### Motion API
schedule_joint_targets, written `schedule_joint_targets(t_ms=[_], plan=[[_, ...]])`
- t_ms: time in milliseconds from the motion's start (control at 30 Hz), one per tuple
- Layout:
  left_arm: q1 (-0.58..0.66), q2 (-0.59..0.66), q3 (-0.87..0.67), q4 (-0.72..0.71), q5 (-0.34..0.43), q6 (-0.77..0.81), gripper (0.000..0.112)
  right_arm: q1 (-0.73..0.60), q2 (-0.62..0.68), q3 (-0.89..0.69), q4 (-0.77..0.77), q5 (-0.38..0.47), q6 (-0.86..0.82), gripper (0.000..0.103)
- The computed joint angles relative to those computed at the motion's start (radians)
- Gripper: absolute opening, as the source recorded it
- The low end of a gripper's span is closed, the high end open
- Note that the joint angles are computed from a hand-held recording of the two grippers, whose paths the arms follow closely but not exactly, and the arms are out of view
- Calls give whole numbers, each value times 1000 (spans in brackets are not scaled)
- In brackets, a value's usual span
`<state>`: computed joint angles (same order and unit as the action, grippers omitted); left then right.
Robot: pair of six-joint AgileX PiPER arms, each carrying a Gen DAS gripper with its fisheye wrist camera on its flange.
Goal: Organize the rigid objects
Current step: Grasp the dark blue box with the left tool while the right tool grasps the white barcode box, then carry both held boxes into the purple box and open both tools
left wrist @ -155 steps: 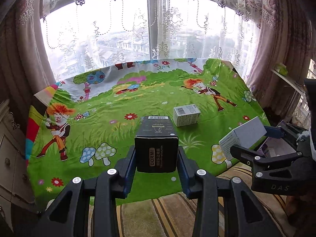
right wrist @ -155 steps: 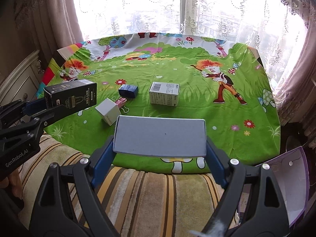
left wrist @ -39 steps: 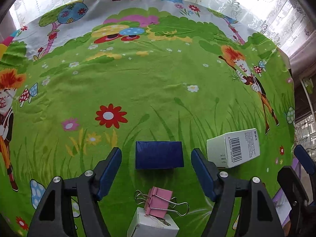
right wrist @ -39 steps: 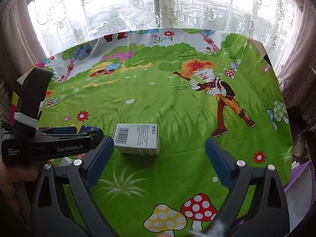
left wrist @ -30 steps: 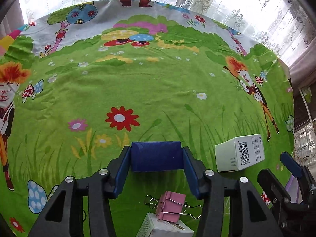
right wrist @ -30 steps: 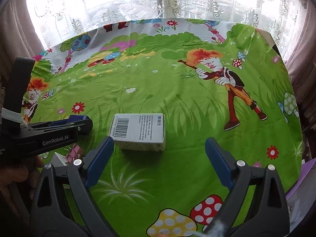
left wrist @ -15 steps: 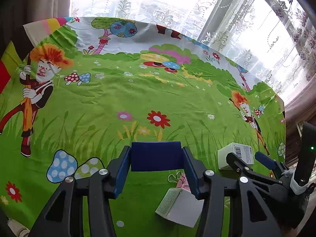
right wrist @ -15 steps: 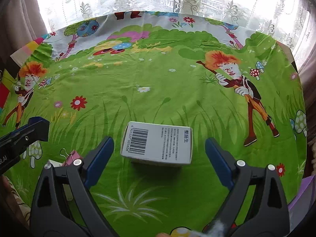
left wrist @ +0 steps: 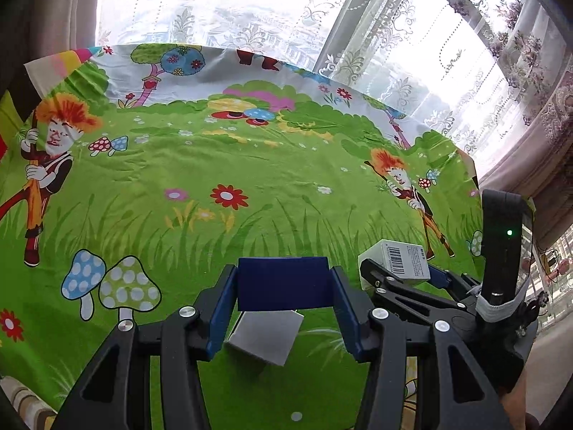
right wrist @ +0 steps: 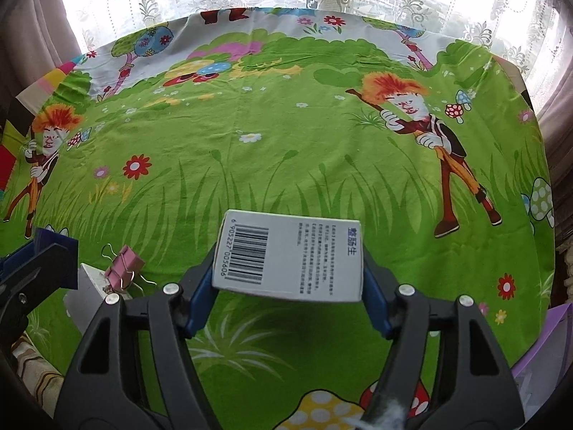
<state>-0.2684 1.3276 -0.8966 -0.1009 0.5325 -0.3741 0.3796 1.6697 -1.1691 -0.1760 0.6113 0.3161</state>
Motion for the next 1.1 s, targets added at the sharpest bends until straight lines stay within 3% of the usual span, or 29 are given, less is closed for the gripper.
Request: schedule_joint_targets(t_ms=[333, 633, 867, 1100], plan=[[-138, -82, 18, 16, 21, -49, 52, -58, -332, 226, -13, 14, 23, 73], [-339, -115, 14, 96, 41, -175, 52, -197, -618, 375, 124, 86, -129, 73], [-422, -102, -4, 27, 51, -131, 52, -497, -768, 432, 377, 204, -469, 73], [-525, -74, -23, -73, 50, -72, 52, -932, -826, 463, 639, 376, -905, 73]])
